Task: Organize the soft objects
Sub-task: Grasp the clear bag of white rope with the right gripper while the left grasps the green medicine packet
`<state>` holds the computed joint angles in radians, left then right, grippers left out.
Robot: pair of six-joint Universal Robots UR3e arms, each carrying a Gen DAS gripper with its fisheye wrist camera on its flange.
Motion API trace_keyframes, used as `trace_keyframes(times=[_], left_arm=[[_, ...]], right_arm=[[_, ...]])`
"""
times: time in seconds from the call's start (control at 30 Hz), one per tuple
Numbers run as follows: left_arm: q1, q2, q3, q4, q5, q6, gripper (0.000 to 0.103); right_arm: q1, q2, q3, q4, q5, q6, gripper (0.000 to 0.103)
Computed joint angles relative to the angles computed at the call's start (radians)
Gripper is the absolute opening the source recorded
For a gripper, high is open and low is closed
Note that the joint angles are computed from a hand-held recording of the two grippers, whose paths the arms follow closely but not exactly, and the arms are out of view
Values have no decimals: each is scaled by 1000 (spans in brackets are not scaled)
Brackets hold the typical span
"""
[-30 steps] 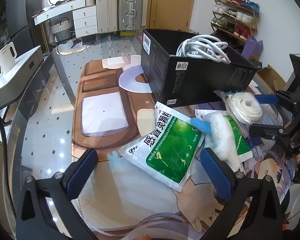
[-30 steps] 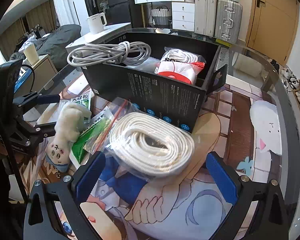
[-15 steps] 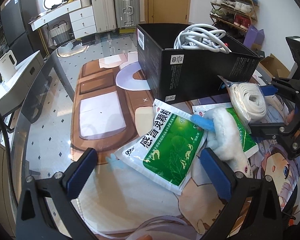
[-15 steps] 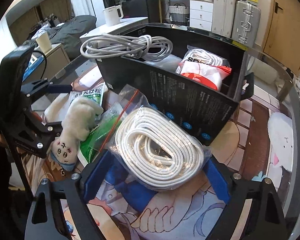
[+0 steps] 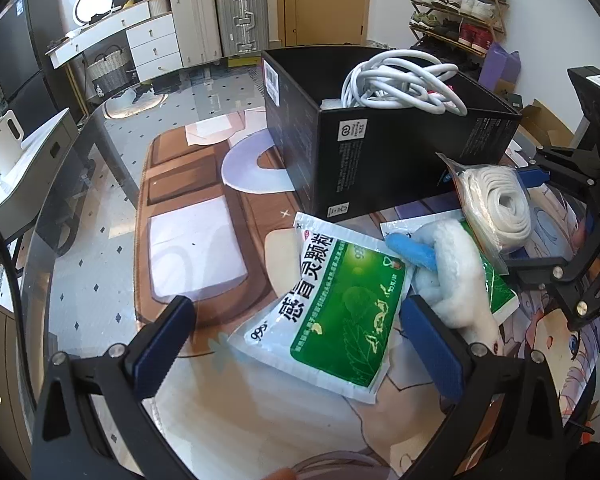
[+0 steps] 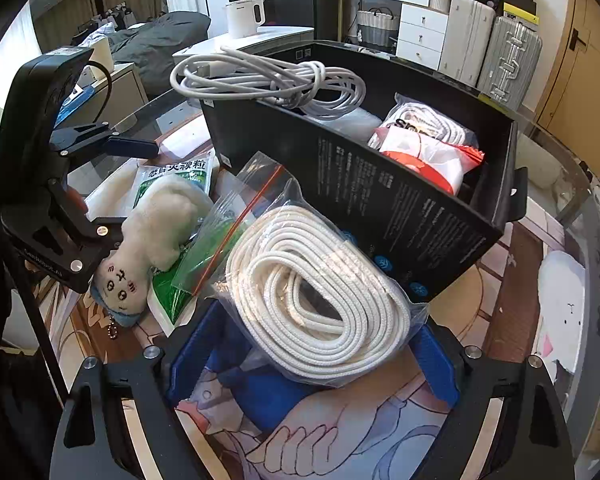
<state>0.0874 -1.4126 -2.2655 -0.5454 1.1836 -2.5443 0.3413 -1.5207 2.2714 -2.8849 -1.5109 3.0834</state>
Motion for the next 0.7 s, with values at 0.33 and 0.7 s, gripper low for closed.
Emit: trace_keyframes(times=[0.33, 0.7], left_arm=[[43, 98, -48, -65, -88, 110, 61], [116, 205, -104, -141, -149, 140, 43]], right_arm=[[-12, -50, 38, -2, 15, 4, 72], [17, -110, 116, -48, 7, 50, 51]])
